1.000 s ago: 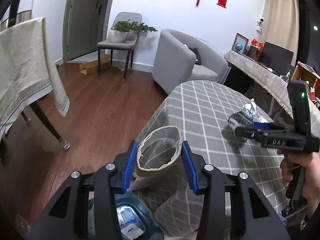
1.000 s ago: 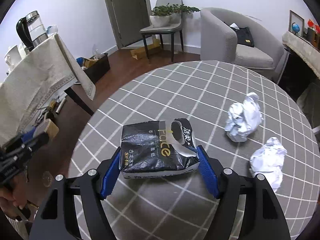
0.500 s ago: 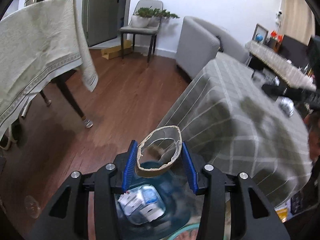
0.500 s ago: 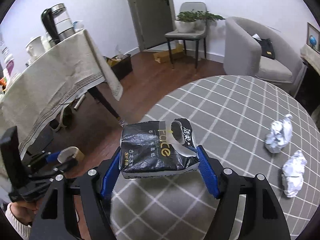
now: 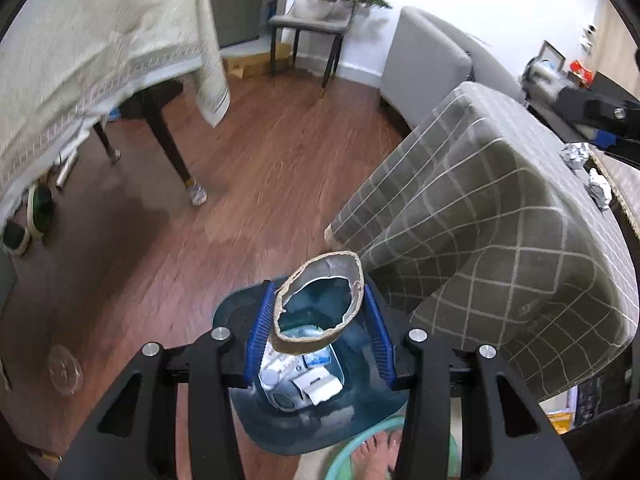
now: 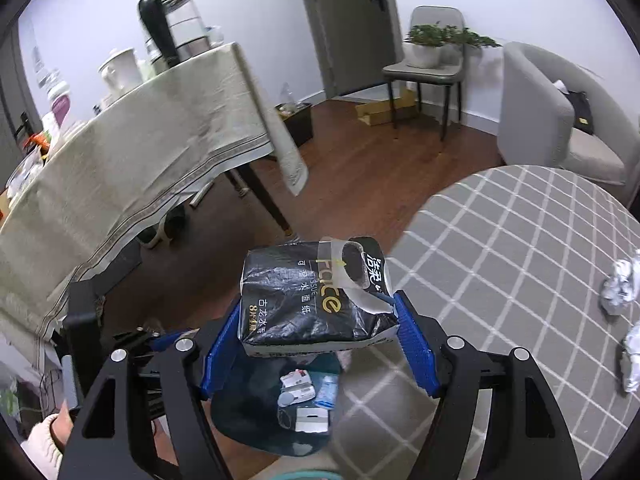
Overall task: Collect trash
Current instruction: 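Carry both items over the teal bin and open the left tool to drop the tape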
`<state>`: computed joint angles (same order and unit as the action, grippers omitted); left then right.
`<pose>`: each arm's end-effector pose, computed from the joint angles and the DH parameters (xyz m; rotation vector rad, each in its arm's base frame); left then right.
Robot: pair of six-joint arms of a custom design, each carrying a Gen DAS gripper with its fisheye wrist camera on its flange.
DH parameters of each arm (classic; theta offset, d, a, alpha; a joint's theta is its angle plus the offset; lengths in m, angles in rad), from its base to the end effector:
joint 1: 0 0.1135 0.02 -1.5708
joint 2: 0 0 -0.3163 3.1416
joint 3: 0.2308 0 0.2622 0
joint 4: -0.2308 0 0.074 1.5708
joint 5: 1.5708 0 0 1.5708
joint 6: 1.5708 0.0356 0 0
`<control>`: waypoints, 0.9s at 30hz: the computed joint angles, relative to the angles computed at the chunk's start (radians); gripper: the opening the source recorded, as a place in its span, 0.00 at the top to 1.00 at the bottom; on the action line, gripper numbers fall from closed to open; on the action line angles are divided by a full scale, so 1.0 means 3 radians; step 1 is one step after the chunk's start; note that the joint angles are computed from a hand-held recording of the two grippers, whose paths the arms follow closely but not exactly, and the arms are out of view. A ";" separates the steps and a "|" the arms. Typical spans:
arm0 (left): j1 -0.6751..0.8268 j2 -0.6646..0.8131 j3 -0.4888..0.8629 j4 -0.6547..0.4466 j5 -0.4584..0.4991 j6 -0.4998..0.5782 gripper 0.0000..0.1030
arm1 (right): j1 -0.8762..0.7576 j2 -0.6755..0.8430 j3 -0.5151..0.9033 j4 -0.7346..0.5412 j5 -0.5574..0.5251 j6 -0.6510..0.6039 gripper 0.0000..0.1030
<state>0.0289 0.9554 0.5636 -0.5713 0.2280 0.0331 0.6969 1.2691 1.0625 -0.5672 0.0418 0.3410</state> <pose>0.1584 -0.0035 0.2405 0.0956 2.5156 -0.2635 0.2053 0.1699 0.3453 -0.4025 2.3569 0.4559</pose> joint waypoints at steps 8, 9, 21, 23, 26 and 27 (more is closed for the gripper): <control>0.0515 0.0622 -0.0285 0.0314 0.0039 0.0446 0.54 | 0.0291 0.0274 0.0095 0.0046 0.0076 0.0133 0.29; 0.0569 0.0693 -0.0311 0.0347 0.0034 0.0503 0.54 | 0.0329 0.0324 0.0107 0.0054 0.0081 0.0147 0.29; 0.0678 0.1474 -0.0415 0.0500 0.0302 0.0591 0.54 | 0.0515 0.0900 0.0127 0.0169 -0.0013 0.0281 0.29; 0.0645 0.1685 -0.0429 0.0572 0.0282 0.0556 0.54 | 0.0533 0.1010 0.0136 0.0168 -0.0018 0.0299 0.29; 0.0628 0.1918 -0.0450 0.0684 0.0225 0.0528 0.54 | 0.0533 0.1146 0.0124 0.0184 -0.0069 0.0314 0.29; 0.0618 0.1982 -0.0445 0.0707 0.0211 0.0512 0.53 | 0.0513 0.1181 0.0125 0.0184 -0.0106 0.0303 0.29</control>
<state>0.2144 1.5500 0.4300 -0.3591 0.2913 0.1866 0.8507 1.6235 1.1001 -0.5119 0.0101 0.4318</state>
